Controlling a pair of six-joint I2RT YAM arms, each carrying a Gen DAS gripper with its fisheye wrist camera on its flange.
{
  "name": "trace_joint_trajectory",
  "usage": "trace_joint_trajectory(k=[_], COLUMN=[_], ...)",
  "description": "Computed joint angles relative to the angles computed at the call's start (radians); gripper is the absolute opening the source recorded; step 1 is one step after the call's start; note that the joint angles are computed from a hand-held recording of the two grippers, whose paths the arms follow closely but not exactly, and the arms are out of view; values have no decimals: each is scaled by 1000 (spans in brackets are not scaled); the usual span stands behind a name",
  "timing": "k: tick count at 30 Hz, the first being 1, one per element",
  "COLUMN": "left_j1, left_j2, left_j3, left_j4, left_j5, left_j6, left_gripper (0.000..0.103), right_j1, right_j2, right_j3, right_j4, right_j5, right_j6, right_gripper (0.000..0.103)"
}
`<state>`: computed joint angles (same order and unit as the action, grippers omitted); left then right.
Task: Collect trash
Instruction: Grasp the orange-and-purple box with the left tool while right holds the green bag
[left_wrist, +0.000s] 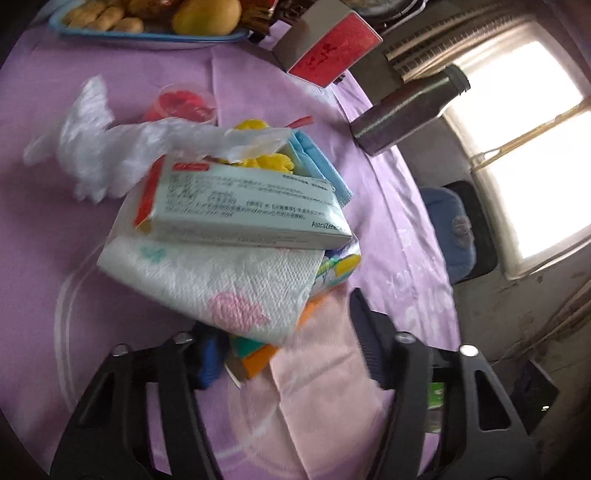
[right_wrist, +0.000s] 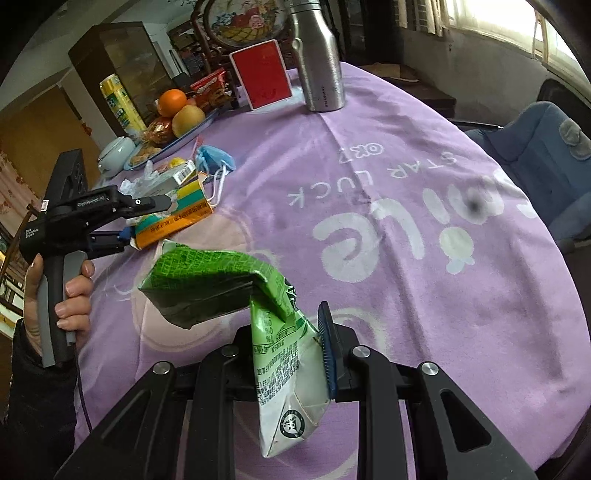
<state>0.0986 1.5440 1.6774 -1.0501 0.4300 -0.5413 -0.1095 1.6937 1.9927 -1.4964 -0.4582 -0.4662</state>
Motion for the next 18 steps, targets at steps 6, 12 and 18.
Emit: trace_joint_trajectory(k=[6, 12, 18], left_j1=[-67, -128, -251], left_j2=[24, -38, -115], left_j3=[11, 2, 78], left_j4=[-3, 45, -29], left_j5=[-3, -49, -151], left_j6=[6, -24, 19], left_gripper=[26, 12, 12], right_j1=[-26, -39, -95], right_j2=[1, -16, -38], right_j3=[2, 4, 16], right_j4=[-13, -31, -60], right_j5=[-13, -31, -65], right_j6=[-18, -30, -66], right_gripper=[25, 25, 25])
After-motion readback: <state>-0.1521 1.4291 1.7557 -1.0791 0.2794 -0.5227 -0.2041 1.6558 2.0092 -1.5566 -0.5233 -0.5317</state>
